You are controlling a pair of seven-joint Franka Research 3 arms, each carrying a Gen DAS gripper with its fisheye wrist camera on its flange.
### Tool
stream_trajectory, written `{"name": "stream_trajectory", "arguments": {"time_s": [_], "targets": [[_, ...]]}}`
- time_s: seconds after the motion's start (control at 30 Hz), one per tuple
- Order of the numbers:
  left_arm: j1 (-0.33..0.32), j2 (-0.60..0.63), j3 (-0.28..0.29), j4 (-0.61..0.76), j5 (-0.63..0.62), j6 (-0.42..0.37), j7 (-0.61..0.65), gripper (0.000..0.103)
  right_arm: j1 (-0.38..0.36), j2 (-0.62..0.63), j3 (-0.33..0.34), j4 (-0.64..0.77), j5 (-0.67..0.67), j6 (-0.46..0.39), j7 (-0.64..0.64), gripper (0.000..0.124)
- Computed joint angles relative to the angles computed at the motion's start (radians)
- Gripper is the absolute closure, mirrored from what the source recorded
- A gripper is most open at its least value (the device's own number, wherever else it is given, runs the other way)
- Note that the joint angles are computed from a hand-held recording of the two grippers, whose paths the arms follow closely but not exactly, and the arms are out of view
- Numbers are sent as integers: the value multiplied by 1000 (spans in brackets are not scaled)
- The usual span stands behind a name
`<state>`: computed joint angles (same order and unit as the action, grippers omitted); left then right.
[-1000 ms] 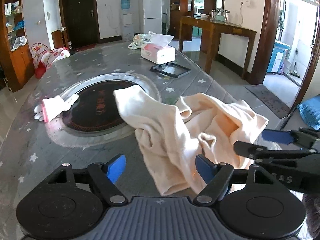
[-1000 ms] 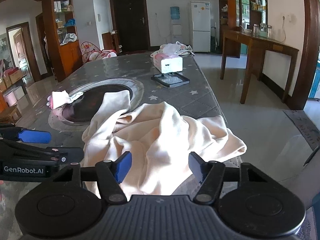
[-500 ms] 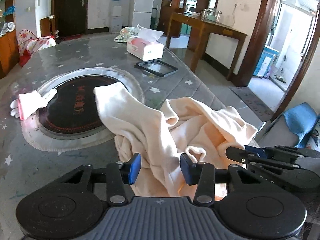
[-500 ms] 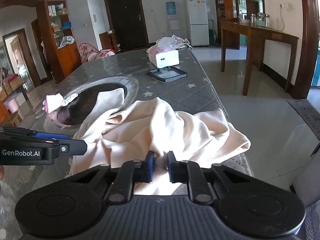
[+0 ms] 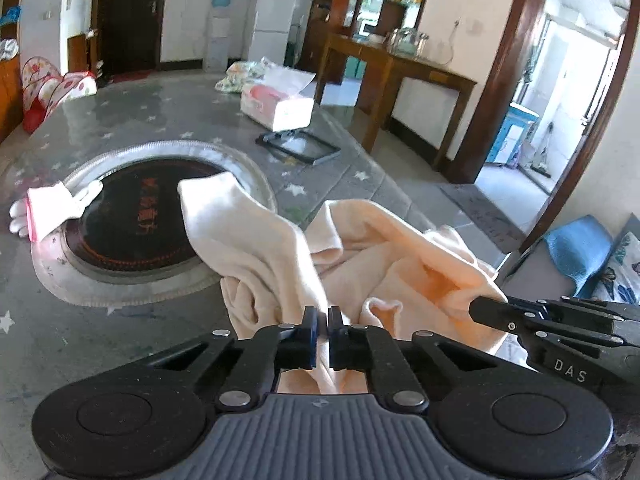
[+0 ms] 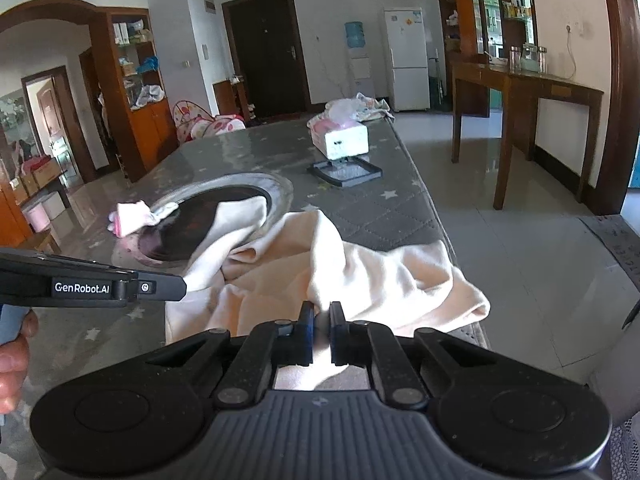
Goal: Fold clothes
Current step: 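Grasp the sweatshirt fabric with the left gripper while the right gripper grasps nearby fabric, then lift the sweatshirt with both grippers and shake it open in the air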
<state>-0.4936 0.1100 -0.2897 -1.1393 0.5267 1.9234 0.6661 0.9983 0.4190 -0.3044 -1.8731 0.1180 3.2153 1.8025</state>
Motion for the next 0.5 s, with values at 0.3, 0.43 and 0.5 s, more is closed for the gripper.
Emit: {"name": "stream_trajectory", "arguments": {"time_s": [0.3, 0.43, 0.5], "targets": [[13, -114, -27, -85, 4, 29, -36, 98, 119, -167, -75, -185, 44, 87, -91, 118], [32, -185, -51, -137, -12, 42, -40, 98, 173, -244, -95, -261, 87, 119, -161, 118], [41, -222, -62, -166, -29, 50, -38, 98, 160, -293, -63, -305, 93, 131, -190, 118]]}}
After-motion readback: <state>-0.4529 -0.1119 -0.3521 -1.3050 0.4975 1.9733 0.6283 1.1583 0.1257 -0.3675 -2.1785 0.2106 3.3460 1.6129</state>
